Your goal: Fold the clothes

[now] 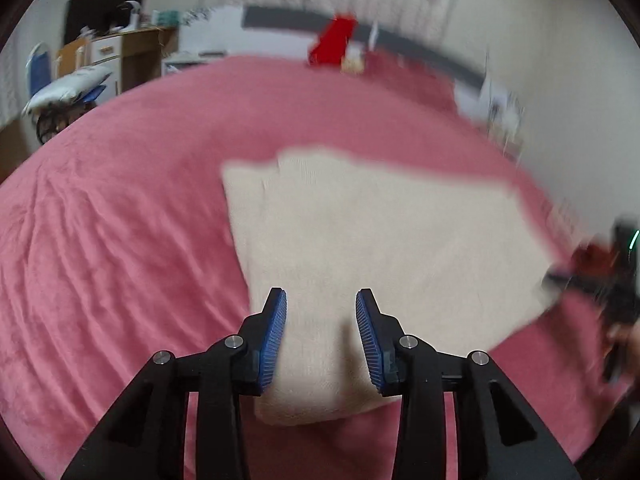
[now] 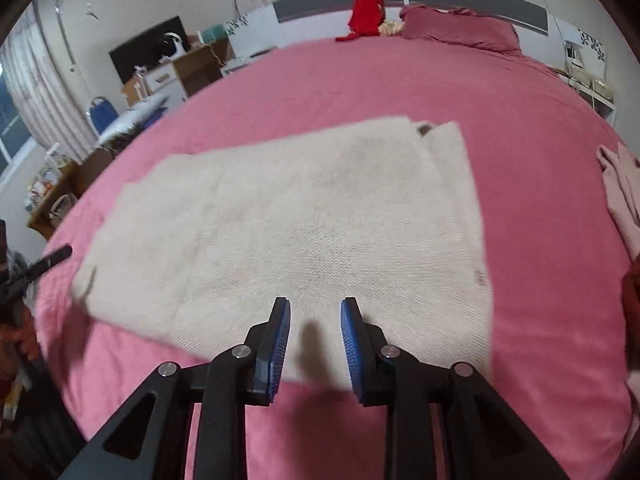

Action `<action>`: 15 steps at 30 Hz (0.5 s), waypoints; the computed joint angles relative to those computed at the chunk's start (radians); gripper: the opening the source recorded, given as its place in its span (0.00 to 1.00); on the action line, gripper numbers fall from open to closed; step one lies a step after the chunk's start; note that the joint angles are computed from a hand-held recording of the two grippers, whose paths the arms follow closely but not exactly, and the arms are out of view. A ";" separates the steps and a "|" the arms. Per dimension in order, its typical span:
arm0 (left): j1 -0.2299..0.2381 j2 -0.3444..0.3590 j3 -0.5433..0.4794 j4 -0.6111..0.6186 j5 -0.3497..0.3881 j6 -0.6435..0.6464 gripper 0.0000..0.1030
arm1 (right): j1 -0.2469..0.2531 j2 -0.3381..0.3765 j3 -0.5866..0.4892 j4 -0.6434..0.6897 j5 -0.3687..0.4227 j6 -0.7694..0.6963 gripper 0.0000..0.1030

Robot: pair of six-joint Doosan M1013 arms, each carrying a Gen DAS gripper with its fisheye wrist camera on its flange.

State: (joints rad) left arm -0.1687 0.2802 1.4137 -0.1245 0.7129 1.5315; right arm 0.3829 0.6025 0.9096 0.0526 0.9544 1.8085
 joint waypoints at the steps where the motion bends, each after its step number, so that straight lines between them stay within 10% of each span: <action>1: -0.009 0.016 -0.013 0.074 0.062 -0.024 0.37 | 0.001 0.007 0.000 -0.046 0.013 0.047 0.25; 7: 0.009 -0.009 -0.008 0.126 0.069 -0.036 0.39 | -0.039 -0.036 0.075 -0.106 -0.030 0.246 0.25; 11: 0.012 -0.002 -0.048 0.174 -0.095 -0.138 0.44 | -0.035 -0.011 -0.002 -0.037 -0.131 0.068 0.28; 15: -0.002 0.143 -0.253 0.063 -0.036 -0.066 0.50 | -0.023 0.118 -0.226 0.088 -0.060 -0.144 0.28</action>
